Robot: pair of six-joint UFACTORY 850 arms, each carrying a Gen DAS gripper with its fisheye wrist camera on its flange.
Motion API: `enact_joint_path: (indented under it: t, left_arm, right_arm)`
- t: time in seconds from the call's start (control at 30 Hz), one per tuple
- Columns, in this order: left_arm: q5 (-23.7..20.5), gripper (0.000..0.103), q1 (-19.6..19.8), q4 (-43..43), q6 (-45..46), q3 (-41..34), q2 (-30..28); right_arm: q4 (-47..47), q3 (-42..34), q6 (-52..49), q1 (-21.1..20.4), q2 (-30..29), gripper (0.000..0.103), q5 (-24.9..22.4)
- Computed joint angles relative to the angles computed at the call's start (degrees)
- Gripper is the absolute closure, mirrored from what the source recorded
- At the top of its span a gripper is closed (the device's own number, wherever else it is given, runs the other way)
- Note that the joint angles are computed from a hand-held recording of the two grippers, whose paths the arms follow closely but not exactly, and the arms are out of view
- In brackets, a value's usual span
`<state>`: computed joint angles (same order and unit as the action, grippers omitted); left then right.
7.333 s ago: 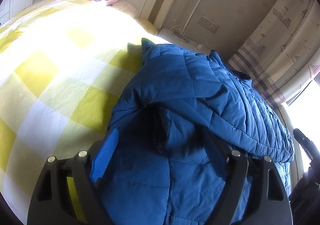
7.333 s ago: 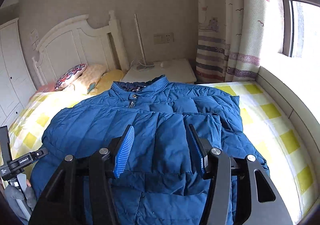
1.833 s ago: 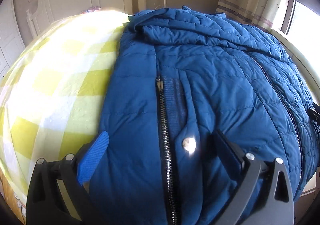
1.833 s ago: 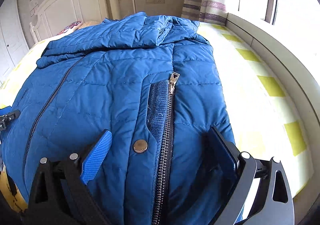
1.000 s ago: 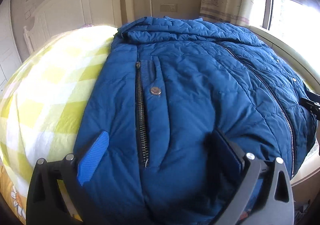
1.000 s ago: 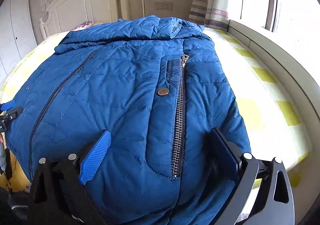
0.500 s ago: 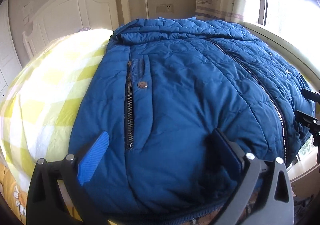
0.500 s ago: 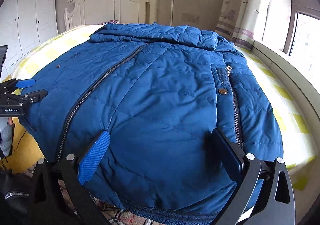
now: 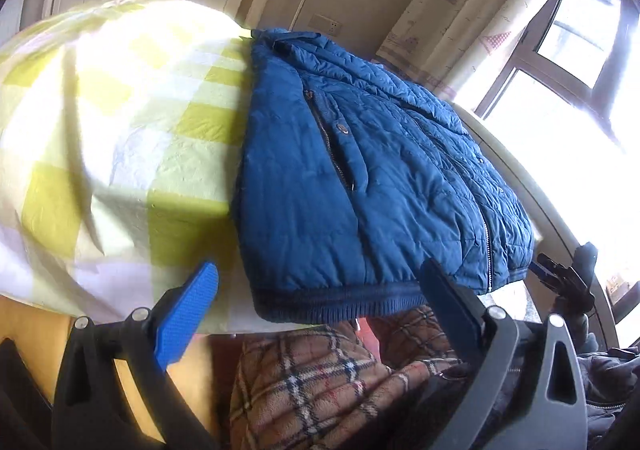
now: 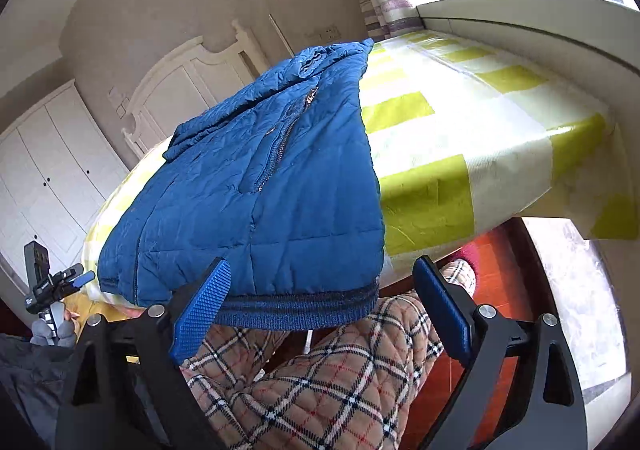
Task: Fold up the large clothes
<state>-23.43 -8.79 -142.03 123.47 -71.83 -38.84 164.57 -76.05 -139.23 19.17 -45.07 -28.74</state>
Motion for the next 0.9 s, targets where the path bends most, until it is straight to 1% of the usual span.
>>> enact_joint_path:
  t: [0.1, 0.17, 0.2, 0.27, 0.3, 0.37, 0.43, 0.5, 0.57, 0.6, 0.67, 0.7, 0.77, 0.83, 0.9]
  left_arm:
    - [-3.49, 0.004, 1.31, 5.84, -7.55, 0.28, -1.73]
    - [-5.6, 0.004, 2.1, 6.24, -9.72, 0.39, -2.85]
    - [-6.7, 0.004, 2.61, 6.73, -11.23, 0.36, -3.32]
    - [-9.64, 0.004, 3.56, 7.74, -13.92, 0.52, -3.9]
    - [-10.68, 0.004, 3.86, 7.7, -14.16, 0.7, -3.88]
    - [-12.32, 0.004, 4.32, 8.79, -14.64, 0.59, -3.77]
    - [-13.89, 0.011, 4.45, 11.09, -15.54, -0.05, -3.73]
    - [-15.39, 0.014, 4.26, 11.77, -14.7, 0.08, -3.16]
    - [-14.35, 0.016, 3.81, 10.23, -12.38, 0.12, -2.67]
    - [-13.02, 0.016, 3.57, 9.28, -11.47, -0.17, -2.75]
    - [-10.11, 0.017, 3.5, 7.22, -11.24, -1.09, -3.54]
    - [-10.74, 0.017, 3.98, 7.1, -12.38, -1.32, -4.12]
    - [-14.56, 0.02, 5.31, 9.61, -16.03, -1.99, -5.6]
    - [-17.86, 0.037, 6.16, 12.54, -18.27, -3.03, -6.79]
    - [-21.38, 0.044, 6.6, 15.08, -20.2, -4.53, -8.08]
  right_arm:
    - [-10.14, -1.6, 10.1, -2.39, -3.75, 0.014, -7.87]
    - [-14.42, -3.04, 13.87, -3.64, -6.18, 0.015, -13.63]
    - [-15.78, -3.48, 15.28, -4.22, -7.19, 0.017, -17.13]
    - [-18.52, -3.92, 18.41, -5.28, -8.58, 0.027, -23.92]
    - [-20.58, -4.17, 19.52, -5.58, -8.94, 0.032, -26.49]
    - [-24.34, -3.97, 19.23, -5.47, -8.24, 0.033, -26.87]
    - [-27.93, -3.06, 19.46, -5.54, -7.11, 0.036, -27.72]
    - [-28.67, -1.37, 19.26, -5.76, -6.12, 0.039, -31.25]
    - [-28.04, -0.26, 18.85, -5.86, -5.44, 0.039, -33.71]
    - [-28.01, -0.23, 18.84, -5.88, -5.27, 0.039, -33.96]
    - [-27.91, -0.67, 18.68, -5.51, -5.23, 0.039, -32.53]
    - [-27.63, -1.07, 18.55, -5.25, -5.3, 0.039, -31.38]
    - [-26.91, -1.51, 18.6, -4.91, -5.51, 0.039, -30.16]
    - [-26.37, -1.61, 18.44, -4.84, -5.64, 0.039, -29.84]
    - [-26.0, -1.6, 18.35, -4.75, -5.68, 0.039, -29.75]
